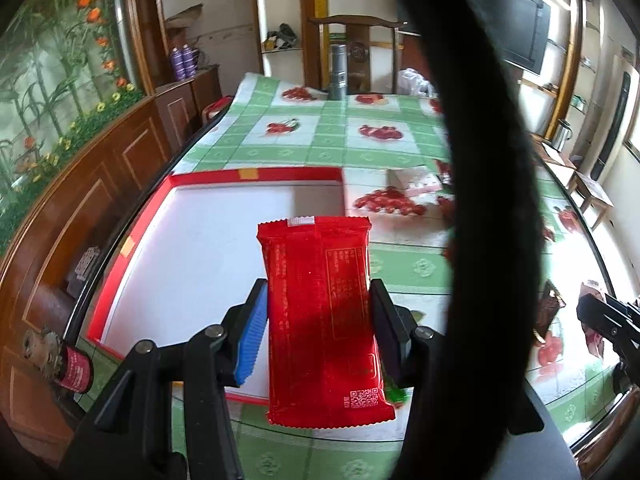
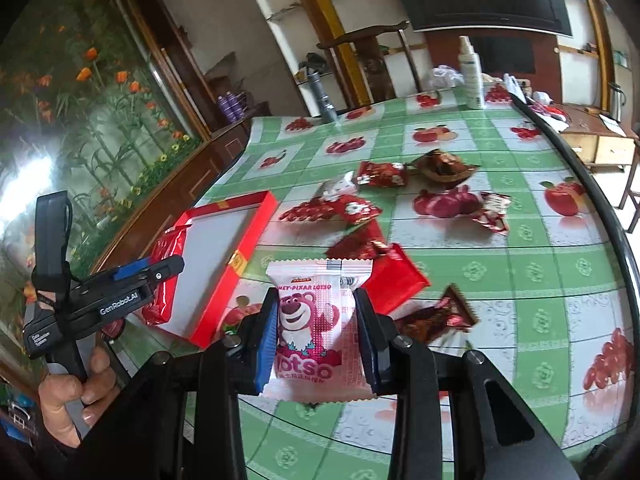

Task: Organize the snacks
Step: 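Drop red pack into tray with left tool while right tool drops Lotso bag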

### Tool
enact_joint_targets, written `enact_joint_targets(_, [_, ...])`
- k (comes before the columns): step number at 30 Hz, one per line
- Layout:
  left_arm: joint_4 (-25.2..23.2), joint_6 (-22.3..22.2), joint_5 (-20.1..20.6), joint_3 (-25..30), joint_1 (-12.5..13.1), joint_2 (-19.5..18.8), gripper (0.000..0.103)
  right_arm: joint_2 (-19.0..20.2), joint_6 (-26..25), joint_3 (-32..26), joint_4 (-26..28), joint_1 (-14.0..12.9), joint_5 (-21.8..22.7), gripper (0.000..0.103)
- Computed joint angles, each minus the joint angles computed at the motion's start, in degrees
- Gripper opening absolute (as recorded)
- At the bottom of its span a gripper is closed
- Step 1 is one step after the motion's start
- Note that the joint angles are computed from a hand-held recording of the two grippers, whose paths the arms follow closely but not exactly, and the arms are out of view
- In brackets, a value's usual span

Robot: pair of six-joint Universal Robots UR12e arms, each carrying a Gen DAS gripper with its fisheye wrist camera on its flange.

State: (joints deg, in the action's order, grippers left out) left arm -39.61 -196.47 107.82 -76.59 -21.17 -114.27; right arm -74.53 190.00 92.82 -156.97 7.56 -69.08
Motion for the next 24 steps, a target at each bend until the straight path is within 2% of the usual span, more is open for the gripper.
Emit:
enact_joint_targets(10, [-0.4, -3.0, 1.9, -3.5, 2.5, 2.1, 0.051, 3.1, -2.8, -4.2, 2.8, 2.4, 3.5, 0.035])
enact_joint_targets(18, [-1.7, -5.0, 2.5, -5.0, 5.0, 2.9, 0.051, 8.8, -7.4, -12.5, 8.4, 6.0, 8.6, 0.035])
enact_joint_targets(24, [-3.2, -6.0, 2.2, -6.0, 6.8, 3.0, 0.051, 13.1, -12.1, -18.4, 14.3, 9.0, 7.4, 0.035])
